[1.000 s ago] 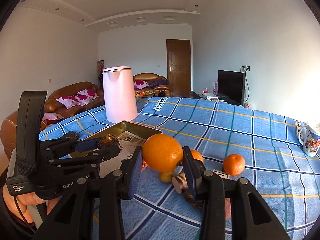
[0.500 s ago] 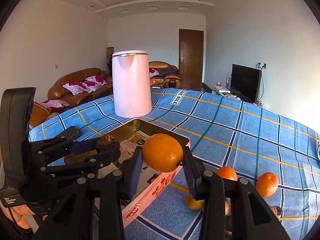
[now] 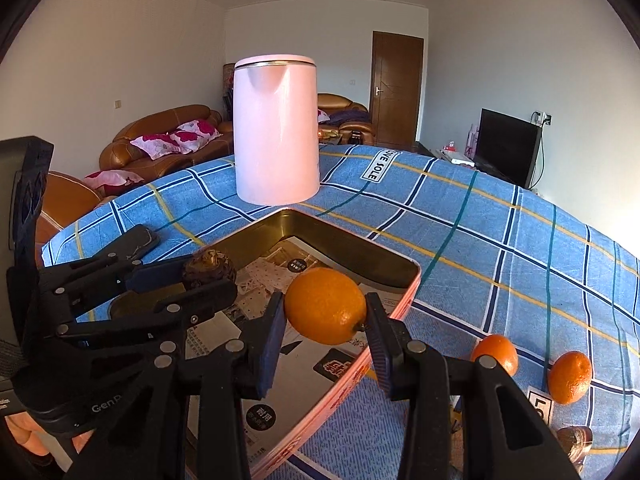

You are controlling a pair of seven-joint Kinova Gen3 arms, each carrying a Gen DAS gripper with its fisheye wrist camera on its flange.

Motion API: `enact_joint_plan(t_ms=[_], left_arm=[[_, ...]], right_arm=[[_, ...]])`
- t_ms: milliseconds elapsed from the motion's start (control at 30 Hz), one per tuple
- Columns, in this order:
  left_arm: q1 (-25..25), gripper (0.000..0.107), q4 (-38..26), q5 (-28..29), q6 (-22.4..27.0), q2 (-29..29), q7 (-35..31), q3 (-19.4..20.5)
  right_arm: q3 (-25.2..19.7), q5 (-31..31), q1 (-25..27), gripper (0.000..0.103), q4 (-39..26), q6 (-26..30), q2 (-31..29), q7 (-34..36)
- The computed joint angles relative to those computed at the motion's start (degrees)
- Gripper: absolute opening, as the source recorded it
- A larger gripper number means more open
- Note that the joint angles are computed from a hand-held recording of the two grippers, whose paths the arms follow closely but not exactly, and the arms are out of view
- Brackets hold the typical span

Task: Organize fruits
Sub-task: 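Release the brown fruit into the tin with the left tool while the right releases the tangerine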

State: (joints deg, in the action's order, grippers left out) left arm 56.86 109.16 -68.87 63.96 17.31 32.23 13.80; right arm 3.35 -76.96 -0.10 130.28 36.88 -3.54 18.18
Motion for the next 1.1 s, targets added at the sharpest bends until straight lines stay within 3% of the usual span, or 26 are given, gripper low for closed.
enact_joint_plan(t_ms=[300,367,433,533,633,733,933,1100], left_arm=[[-0.3,0.040,0.0,0.9,0.6,-0.1,-0.2,0.0],[0.1,0.042,-0.2,1.1,1.7,0.0,0.3,0.0],[0.5,0.049,0.2,0.9,1.9,-0.4,1.4,0.1],[2.0,0.067,-0.4,-0.2,4.0,0.0,2.4,0.7],[3.8,0.083,-1.3,-2.1,5.9,0.7,3.3,1.3],[5.2,0.092,-3.2,-3.7,6.4,1.8,2.4,1.6],[7.0,0.092,-9.3,-4.8,4.3,5.4,-4.1,0.8],[8.1,0.092,-14.2,-3.1,0.9,8.4,-10.2,-1.2]], right_arm=[[-0.8,4.0,-0.9,0.042,-1.3,-0.5,1.4,-4.4],[-0.7,3.6,-0.6,0.049,-1.2,-0.6,1.3,-4.3],[0.0,2.9,0.1,0.061,-1.0,0.7,1.0,-3.7],[1.7,3.3,2.1,0.066,-1.0,4.3,0.3,-3.3],[5.1,3.5,5.5,0.071,0.1,9.2,-1.0,0.0],[9.2,2.6,10.2,0.074,1.9,12.2,-2.4,4.6],[15.5,3.1,20.1,0.076,1.5,15.9,-0.9,7.7],[14.4,6.6,24.9,0.076,-1.9,16.9,3.2,2.0]])
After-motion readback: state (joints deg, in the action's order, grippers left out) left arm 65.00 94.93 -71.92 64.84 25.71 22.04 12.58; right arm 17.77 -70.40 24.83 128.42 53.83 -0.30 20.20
